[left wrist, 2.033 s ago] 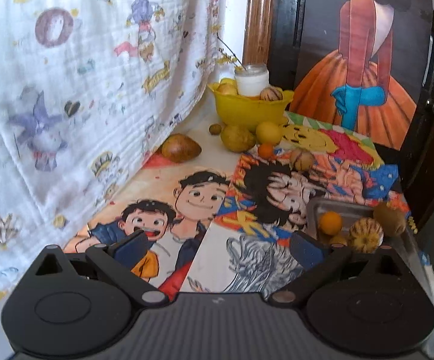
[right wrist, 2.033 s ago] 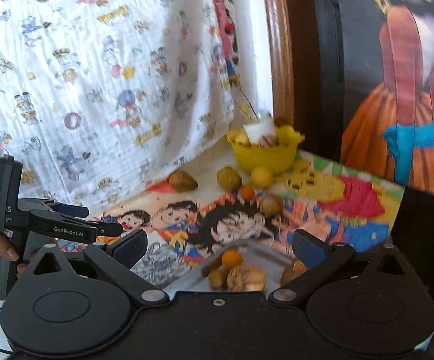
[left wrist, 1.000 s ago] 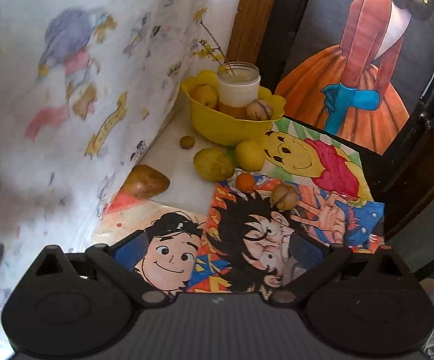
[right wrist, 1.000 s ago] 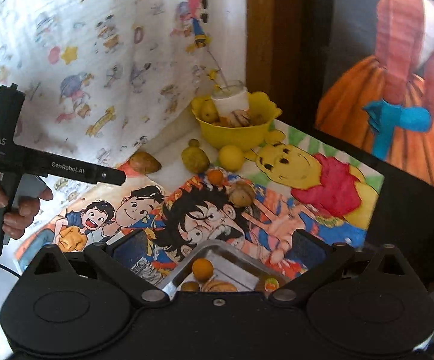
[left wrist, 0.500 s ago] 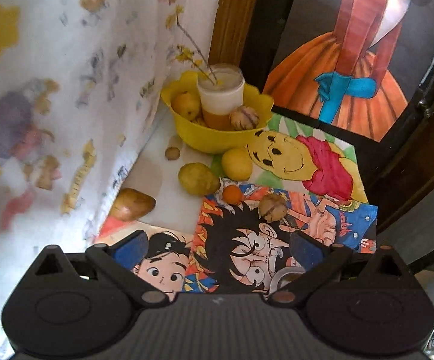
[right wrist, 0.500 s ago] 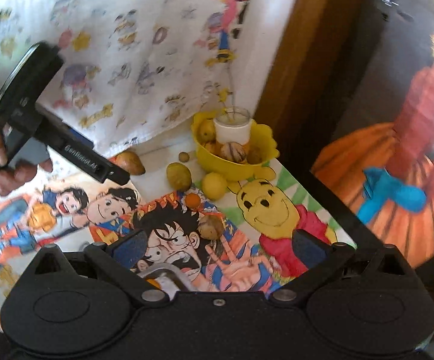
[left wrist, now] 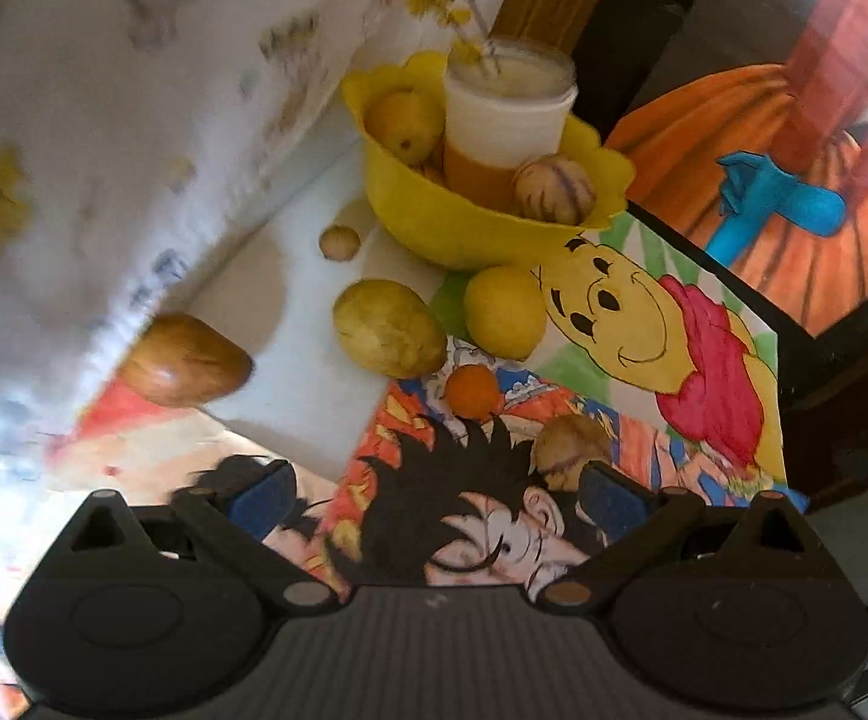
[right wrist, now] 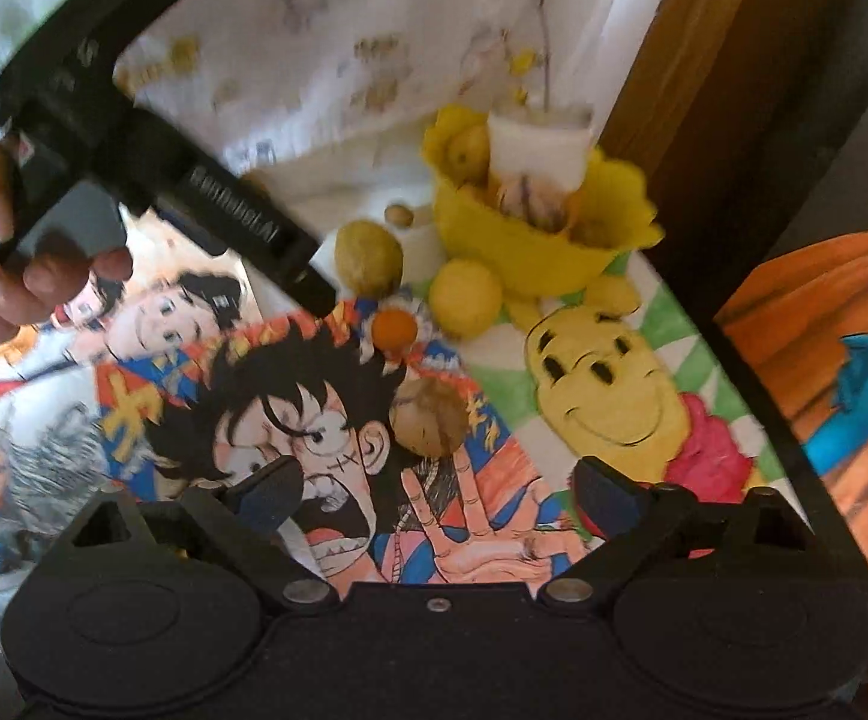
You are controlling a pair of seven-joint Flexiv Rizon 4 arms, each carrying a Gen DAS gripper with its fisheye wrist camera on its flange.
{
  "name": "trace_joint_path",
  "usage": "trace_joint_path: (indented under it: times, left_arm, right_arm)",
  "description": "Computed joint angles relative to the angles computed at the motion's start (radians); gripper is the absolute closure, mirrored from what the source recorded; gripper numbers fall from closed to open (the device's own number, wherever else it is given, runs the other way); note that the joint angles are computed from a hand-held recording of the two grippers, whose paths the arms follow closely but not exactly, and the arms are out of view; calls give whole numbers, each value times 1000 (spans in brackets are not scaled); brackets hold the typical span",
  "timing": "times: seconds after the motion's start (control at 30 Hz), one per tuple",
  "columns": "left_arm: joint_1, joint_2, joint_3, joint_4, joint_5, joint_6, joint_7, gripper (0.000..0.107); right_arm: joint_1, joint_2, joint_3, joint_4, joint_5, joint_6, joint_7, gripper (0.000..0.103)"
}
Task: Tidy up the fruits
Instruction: 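Grasp the small orange with the left tool while the right tool grasps the brown kiwi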
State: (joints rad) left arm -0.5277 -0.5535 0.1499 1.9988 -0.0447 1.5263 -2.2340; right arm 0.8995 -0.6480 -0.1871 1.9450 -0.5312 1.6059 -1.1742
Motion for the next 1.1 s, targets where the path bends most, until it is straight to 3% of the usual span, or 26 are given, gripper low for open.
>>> trace_joint_path:
  times: [0.27,0.47,0.6,0.83,1.1]
  left_arm:
    - [49,-142,-67,-88,-92,72,1,16]
    - [-7,-206,-13,-158,-127,47,11,36]
    - [5,-226,-25,-177,-135,37,16,48]
    - [29,-245,-46,-197,-147,46,31,55]
    - [51,-255,-68,-212,-154,37,43,72]
  right_arm:
    - [-9,-160,-2,-124,50,41,-12,20]
    - [8,-221,-19,-187,105,52,-23,31]
    - [27,-255,-41,-218,119,54,-31,37]
    - [26,-288,-43,-250,128,60,-60,41]
    - [14,-303,-26,-265,146,72,-89,43]
